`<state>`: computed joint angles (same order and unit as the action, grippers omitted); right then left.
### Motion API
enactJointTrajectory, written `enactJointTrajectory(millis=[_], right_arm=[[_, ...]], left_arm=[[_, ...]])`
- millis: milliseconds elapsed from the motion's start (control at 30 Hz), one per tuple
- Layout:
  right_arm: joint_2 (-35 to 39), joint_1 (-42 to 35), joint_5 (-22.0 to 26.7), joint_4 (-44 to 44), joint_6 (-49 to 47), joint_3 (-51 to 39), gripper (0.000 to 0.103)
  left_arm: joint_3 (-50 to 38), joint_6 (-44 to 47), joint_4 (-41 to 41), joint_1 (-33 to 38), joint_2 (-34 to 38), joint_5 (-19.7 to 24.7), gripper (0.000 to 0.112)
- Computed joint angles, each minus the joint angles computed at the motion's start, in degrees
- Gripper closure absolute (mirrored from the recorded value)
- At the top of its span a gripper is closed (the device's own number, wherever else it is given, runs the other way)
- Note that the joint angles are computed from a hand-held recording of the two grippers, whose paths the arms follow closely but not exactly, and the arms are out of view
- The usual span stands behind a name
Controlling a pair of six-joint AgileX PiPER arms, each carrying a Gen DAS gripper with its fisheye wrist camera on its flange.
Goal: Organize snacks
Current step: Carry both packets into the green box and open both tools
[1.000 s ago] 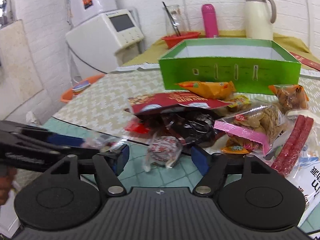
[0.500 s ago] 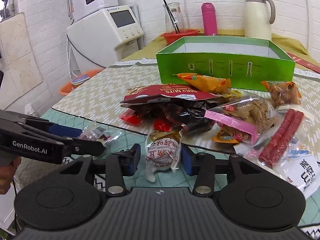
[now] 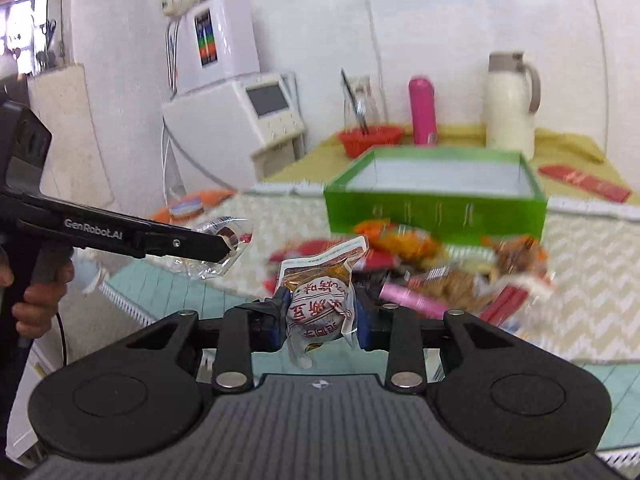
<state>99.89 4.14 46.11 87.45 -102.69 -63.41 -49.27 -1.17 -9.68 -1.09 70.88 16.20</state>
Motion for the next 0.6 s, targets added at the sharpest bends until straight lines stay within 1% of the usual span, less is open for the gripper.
enactJointTrajectory(millis=[33,67,133,167,200,267,300,367,400,433,533,600], right_arm=[[0.0,0.1,-0.8,1.6,-1.5,-0.8,0.046],[0.2,0.3,-2.0,3.0,-2.8,-1.8,0.046],[1.8,1.0,-4.2,4.9,-3.6,-5.4,0.046],[3.2,1.2,-4.8,4.7,-2.8,-8.0,0.046],[4.7,1.3,-5.4,4.1,-1.2,-10.8,0.046],[8.7,2.0,-7.3,1.2,4.4,-18.1,0.046],[10.6,2.4,-8.6,-0.3,7.3,-21.4,0.045],[15.0,3.3,-11.0,-5.0,14.4,-29.0,0.045],[17.2,3.7,-11.7,-7.7,18.2,-32.8,0.045],[20.0,4.1,-12.1,-11.6,23.1,-37.4,0.045],[27.5,5.3,-11.8,-23.4,36.8,-50.1,0.045],[32.7,6.1,-10.4,-31.6,45.6,-58.9,0.045]], left_arm=[[-1.7,-2.2,2.6,-0.4,1.1,-0.7,0.066],[-3.6,-2.2,2.8,-0.4,2.5,-1.1,0.066],[-8.6,2.4,-1.8,0.5,6.3,-0.8,0.066],[-11.4,4.3,-3.6,0.8,8.6,-0.7,0.066],[-14.3,4.2,-3.3,0.9,11.0,-0.6,0.066],[-20.2,0.3,1.1,0.9,16.1,-0.8,0.066],[-23.4,0.7,0.5,1.2,18.7,-0.3,0.066],[-30.9,5.5,-5.5,2.8,24.9,2.3,0.066],[-34.9,6.5,-7.2,3.4,28.0,4.1,0.066],[-39.0,6.1,-7.3,3.8,31.3,5.7,0.066],[-50.4,1.7,-2.8,4.0,40.0,10.4,0.066],[-57.8,0.7,-2.3,4.3,45.5,14.5,0.066]])
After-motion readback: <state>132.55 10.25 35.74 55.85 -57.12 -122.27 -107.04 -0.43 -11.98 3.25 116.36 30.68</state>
